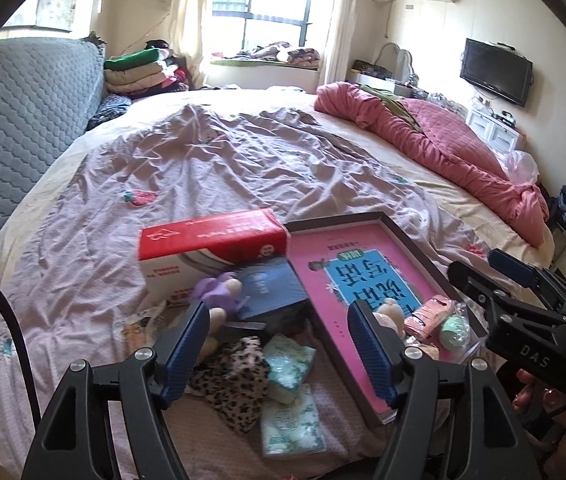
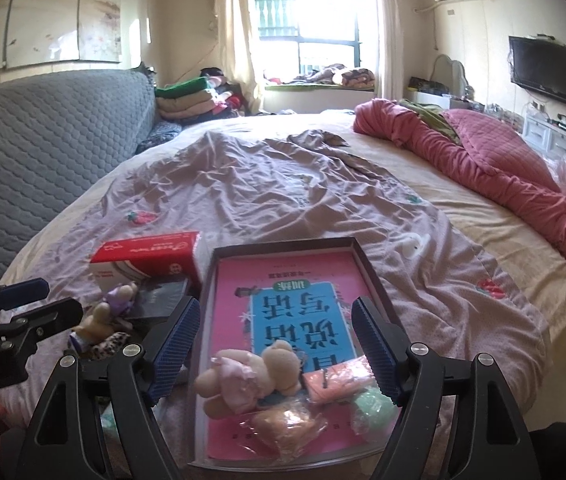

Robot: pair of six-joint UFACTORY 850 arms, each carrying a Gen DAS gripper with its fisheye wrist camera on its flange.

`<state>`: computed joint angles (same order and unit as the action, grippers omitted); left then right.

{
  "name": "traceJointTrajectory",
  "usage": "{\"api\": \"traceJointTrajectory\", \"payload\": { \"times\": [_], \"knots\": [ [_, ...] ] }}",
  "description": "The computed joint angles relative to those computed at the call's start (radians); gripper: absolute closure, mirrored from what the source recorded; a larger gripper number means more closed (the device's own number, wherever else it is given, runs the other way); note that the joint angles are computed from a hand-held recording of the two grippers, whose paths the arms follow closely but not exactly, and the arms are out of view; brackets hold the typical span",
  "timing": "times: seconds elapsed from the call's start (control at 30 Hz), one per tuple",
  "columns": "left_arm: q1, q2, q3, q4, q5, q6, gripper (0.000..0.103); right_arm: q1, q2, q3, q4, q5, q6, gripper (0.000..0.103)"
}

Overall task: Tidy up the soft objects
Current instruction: 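Move both open grippers back over the pile of soft items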

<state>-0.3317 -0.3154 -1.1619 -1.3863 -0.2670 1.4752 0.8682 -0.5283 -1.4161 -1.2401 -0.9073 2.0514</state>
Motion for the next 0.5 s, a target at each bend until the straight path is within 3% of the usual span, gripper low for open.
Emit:
{"api": "traceJointTrajectory", "payload": {
  "times": [0.5],
  "knots": [
    [0.119, -0.014, -0.046, 0.08, 0.037, -0.155, 0.032, 0.019, -0.022, -0.059, -0.021, 0.0, -0.048, 0.023]
  ]
}}
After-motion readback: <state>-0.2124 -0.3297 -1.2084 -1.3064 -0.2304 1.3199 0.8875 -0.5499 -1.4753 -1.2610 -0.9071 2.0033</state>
